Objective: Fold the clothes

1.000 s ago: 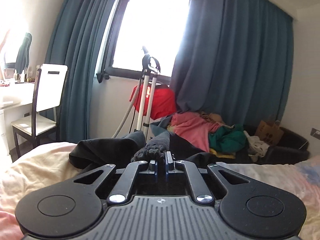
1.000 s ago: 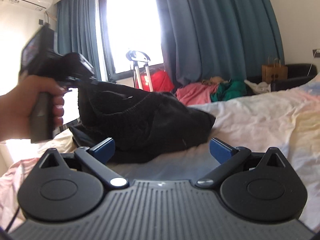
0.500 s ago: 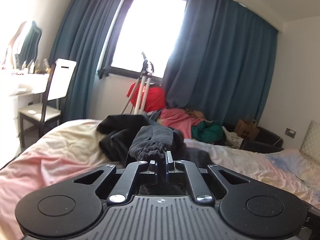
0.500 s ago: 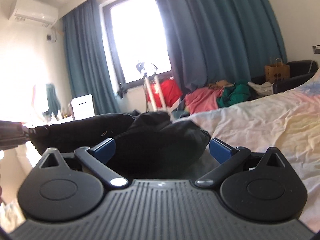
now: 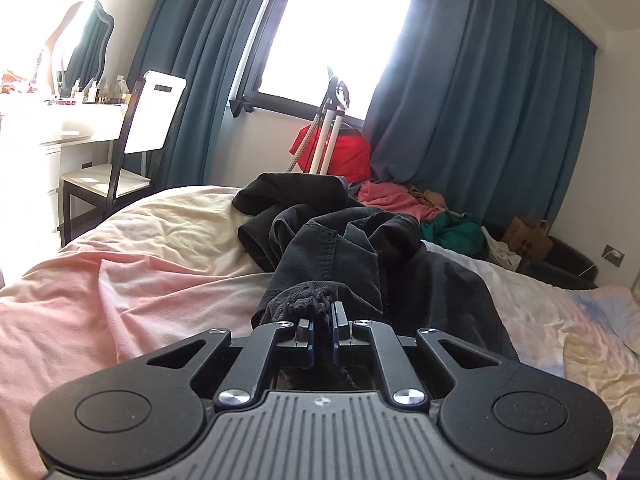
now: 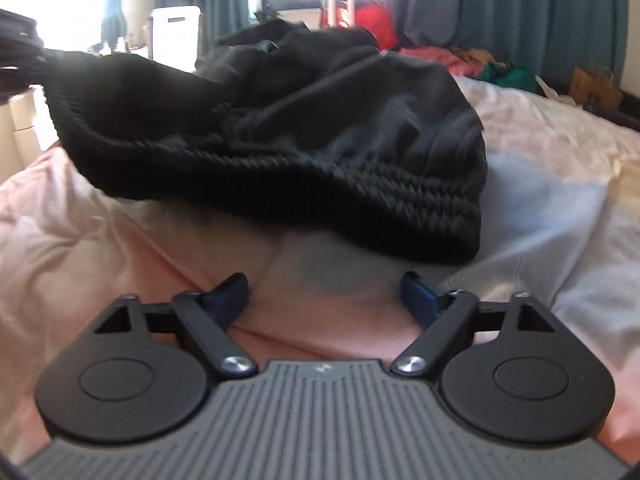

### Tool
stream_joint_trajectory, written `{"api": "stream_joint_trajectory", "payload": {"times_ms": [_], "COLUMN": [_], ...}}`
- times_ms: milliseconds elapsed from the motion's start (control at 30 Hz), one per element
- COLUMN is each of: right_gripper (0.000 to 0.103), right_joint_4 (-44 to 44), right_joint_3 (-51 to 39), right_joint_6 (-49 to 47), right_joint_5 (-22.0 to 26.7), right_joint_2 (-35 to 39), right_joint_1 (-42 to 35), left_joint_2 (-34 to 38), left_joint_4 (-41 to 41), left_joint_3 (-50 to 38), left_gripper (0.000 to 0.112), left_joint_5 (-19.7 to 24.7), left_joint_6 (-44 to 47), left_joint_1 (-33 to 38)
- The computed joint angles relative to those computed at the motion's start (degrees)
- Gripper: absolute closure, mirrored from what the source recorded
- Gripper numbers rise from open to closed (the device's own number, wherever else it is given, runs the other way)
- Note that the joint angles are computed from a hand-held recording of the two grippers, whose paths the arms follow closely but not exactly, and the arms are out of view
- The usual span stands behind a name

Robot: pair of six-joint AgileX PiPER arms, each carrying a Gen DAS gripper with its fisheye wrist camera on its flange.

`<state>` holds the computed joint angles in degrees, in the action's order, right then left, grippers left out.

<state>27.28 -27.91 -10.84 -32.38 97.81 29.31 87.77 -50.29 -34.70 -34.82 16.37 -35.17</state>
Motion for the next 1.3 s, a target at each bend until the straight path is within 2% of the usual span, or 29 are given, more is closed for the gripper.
{"api": "stream_joint_trajectory", "payload": {"times_ms": [33,167,367,433,633,867,1000,1133,1200,1300], "right_gripper": [0.003,0.002,0.002,0.002,0.001,0.001,0.001,0.001,0.0,0.0], "right_joint_4": [-0.87,-2.27,-20.49,-22.91,-22.33,-18.29,-13.6,-17.47,-15.52,-17.31], "right_joint_3": [0.12,1.56,4.36,4.7,3.85,2.31,1.67,1.76,1.3,1.4], "right_joint_6": [1.63,4.68,21.58,23.82,22.77,18.93,14.41,17.73,15.68,17.34], "right_joint_5": [-0.07,-2.58,-4.77,-5.49,-4.31,-1.59,-0.72,-1.05,-0.47,-0.55], "right_joint_2": [0.06,0.41,-0.28,-0.09,0.04,-0.13,-0.09,0.22,0.33,0.28], "right_joint_1": [-0.46,-0.31,-7.14,-8.09,-8.03,-6.7,-5.13,-6.59,-5.91,-6.59], "left_joint_2": [-0.02,0.09,0.1,0.1,0.24,0.37,-0.54,-0.78,-0.86,-0.69], "left_joint_4": [0.64,1.32,-2.5,-4.99,-13.97,-24.83,-25.23,-25.06,-23.99,-22.14], "left_joint_3": [0.14,0.05,-0.42,-0.86,-2.9,-5.77,-4.75,-4.28,-3.89,-3.42], "left_gripper": [0.104,0.104,0.104,0.104,0.103,0.103,0.102,0.102,0.102,0.101], "left_joint_5": [0.45,2.02,1.8,1.8,2.16,2.79,3.81,4.23,4.41,4.42], "left_joint_6": [-1.04,-2.47,2.25,4.77,13.21,29.87,29.22,28.16,27.16,25.93], "left_joint_1": [0.5,1.7,0.42,-0.25,-2.44,-4.35,-3.9,-3.39,-3.11,-2.82]}}
